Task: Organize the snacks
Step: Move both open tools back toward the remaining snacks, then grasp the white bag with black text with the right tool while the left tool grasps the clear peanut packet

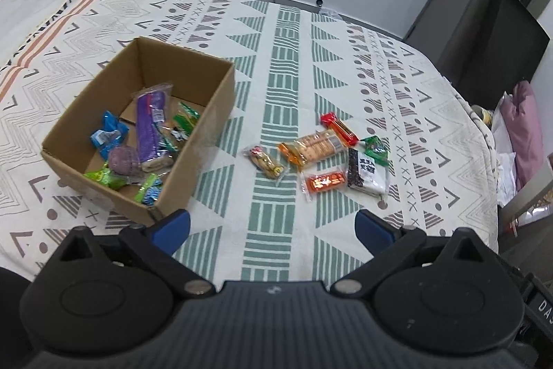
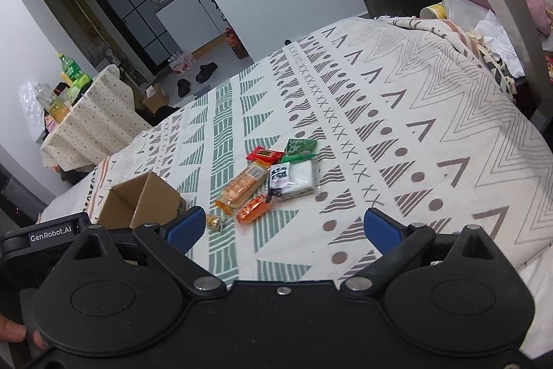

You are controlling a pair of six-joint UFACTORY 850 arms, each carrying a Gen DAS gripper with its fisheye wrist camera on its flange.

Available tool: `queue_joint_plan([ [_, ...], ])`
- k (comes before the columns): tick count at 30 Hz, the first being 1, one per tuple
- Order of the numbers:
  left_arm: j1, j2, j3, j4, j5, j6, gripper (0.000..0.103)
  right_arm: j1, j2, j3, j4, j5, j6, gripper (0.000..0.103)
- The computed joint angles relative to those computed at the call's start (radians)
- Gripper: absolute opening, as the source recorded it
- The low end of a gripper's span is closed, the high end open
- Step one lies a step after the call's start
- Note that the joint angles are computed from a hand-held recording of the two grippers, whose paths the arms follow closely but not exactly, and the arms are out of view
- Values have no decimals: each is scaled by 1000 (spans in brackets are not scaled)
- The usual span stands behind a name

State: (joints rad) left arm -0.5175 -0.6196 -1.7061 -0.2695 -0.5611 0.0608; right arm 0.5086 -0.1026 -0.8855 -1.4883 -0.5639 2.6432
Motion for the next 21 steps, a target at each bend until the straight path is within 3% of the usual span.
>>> queue_joint_plan([
  [10,-14,-23,1,-17,63,10,100,-58,-33,23,-190,104,218,99],
  [21,-21,-143,-107,-20,87,-12,90,-133,-101,-6,-301,167,336,98],
])
